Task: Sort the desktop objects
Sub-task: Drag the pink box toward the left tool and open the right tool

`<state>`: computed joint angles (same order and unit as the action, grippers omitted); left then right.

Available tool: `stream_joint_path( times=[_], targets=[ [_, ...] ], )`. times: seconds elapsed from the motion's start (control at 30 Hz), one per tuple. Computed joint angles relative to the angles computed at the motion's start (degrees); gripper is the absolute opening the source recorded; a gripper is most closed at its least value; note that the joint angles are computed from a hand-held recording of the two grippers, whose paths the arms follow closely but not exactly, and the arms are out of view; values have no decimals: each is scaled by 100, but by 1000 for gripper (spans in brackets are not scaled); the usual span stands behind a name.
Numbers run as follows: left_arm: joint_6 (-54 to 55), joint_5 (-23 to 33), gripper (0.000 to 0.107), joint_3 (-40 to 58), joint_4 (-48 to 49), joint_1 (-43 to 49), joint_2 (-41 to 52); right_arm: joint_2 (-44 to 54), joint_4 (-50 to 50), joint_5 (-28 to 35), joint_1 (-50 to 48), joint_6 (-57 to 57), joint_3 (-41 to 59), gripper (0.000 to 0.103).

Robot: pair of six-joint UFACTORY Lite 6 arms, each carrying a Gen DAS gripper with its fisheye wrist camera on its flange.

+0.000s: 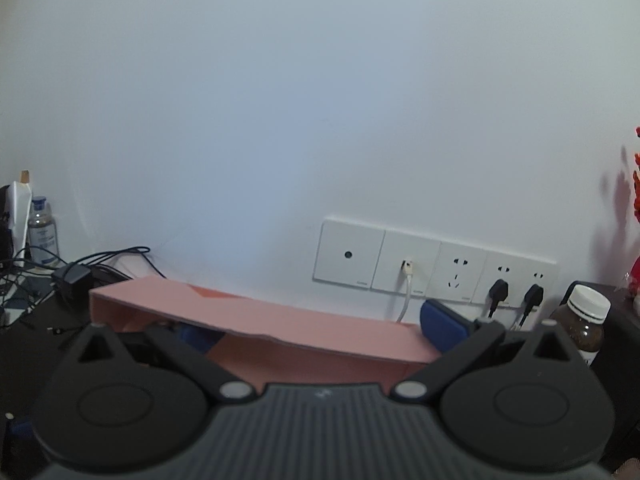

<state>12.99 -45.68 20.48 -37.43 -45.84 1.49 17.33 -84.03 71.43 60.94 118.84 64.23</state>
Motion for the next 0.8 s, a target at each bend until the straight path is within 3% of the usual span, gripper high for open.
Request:
stream_joint_path(
  times=[0.4,0.8],
  targets=[
    [-111,90,103,-8,144,83,-33,387,352,18,-27,-342,630,102],
    [-193,154,103,27,221,170,-24,12,483,165,44,-401,404,102]
  ],
)
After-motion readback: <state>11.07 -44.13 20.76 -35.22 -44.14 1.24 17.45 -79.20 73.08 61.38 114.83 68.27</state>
